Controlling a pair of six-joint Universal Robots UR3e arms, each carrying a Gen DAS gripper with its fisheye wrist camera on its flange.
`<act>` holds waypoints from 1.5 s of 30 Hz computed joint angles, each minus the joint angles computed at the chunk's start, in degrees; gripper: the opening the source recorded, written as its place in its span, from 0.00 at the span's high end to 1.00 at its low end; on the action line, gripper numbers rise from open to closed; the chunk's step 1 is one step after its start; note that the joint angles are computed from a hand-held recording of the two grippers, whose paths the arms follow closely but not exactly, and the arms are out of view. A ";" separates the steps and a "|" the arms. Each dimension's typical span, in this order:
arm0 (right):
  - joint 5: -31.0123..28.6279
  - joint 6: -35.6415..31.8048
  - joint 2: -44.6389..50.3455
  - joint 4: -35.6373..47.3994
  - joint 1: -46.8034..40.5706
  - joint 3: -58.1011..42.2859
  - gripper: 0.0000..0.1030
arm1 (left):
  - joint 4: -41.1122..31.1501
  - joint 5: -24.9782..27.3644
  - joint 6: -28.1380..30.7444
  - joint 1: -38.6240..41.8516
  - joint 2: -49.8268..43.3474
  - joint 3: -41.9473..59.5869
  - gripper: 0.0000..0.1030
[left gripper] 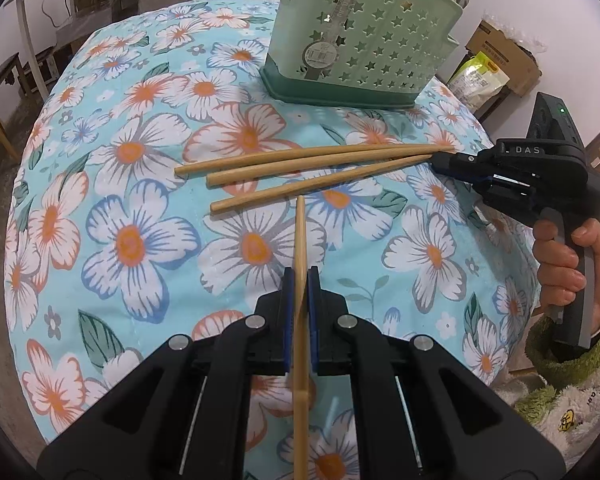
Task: Organize utensils
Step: 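Grasp a wooden chopstick with the right gripper while the left holds its chopstick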
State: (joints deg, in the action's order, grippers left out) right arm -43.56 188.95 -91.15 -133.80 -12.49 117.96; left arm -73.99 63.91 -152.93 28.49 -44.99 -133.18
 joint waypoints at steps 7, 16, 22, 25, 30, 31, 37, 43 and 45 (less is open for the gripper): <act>2.60 -4.37 -0.83 6.84 -2.36 -0.64 0.86 | 0.11 0.01 -0.02 -0.05 -0.12 0.02 0.95; 0.39 0.64 3.51 -0.17 1.61 -4.13 0.77 | 0.29 -0.35 -0.28 0.00 0.25 -0.57 0.95; -5.41 4.52 5.48 -5.98 6.19 -6.41 0.82 | -0.23 -0.72 0.29 0.56 0.45 -0.59 0.95; -7.69 5.14 6.05 -7.40 7.60 -7.25 0.84 | -0.20 -0.87 0.43 0.68 0.49 -0.69 0.95; -13.41 5.91 8.65 -9.12 11.84 -10.87 0.97 | -1.94 -1.48 1.43 2.05 1.98 -0.86 0.95; -13.99 6.11 9.28 -9.64 12.39 -11.20 0.97 | -2.76 -1.63 1.86 2.64 2.56 -0.83 0.95; -11.00 1.72 6.80 -4.25 11.55 -11.34 0.94 | -10.89 -2.40 6.30 8.78 7.83 -0.18 0.95; -6.51 -4.60 7.74 1.32 15.54 -14.93 0.80 | -20.80 -3.10 12.80 18.15 14.29 0.71 0.95; -3.05 -3.20 10.12 2.38 16.22 -16.03 0.74 | -24.39 -3.62 15.21 21.86 16.33 1.22 0.95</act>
